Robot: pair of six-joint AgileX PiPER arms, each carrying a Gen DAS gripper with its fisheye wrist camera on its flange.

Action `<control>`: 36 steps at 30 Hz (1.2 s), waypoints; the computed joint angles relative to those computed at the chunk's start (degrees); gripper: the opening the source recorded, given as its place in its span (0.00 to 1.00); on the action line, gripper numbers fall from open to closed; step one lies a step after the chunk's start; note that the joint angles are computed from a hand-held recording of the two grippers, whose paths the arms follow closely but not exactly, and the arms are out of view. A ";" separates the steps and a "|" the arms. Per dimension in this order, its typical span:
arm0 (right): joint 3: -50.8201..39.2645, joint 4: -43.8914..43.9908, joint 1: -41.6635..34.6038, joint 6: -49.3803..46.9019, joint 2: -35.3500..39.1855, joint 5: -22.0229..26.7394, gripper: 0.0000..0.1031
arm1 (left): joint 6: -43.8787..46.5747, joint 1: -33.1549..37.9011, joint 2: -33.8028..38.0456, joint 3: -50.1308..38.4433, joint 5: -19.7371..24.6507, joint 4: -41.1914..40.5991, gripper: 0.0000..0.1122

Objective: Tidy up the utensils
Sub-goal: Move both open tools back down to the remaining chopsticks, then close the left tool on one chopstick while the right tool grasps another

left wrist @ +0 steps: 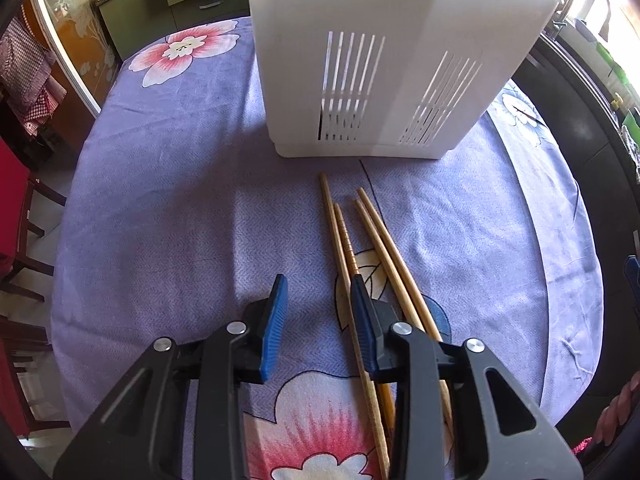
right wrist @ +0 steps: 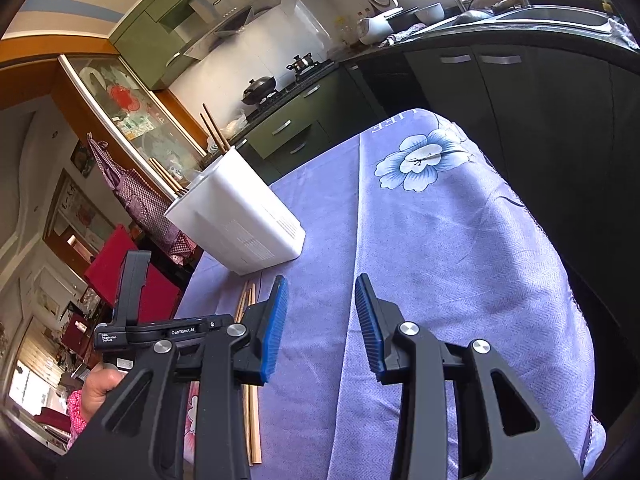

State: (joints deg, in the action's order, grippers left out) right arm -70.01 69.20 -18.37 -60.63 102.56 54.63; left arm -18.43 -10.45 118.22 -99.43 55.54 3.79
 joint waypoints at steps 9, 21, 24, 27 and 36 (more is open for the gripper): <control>-0.17 -0.91 1.53 1.13 -0.11 -0.53 0.35 | -0.10 -0.86 1.50 -1.31 1.10 2.00 0.28; -8.00 -15.38 13.37 8.15 3.85 -4.13 0.42 | 0.19 0.50 -2.69 5.98 -4.31 1.59 0.06; -11.75 -24.39 21.28 10.83 5.29 -7.30 0.41 | 1.58 1.13 -3.14 6.92 -5.63 0.84 0.06; -17.75 -33.03 27.97 16.91 9.60 -8.75 0.41 | 3.32 1.62 -3.34 7.66 -6.74 0.25 0.06; -27.01 -48.19 35.63 30.13 16.82 -10.56 0.41 | 9.44 5.76 -4.39 9.83 -8.86 -5.63 0.06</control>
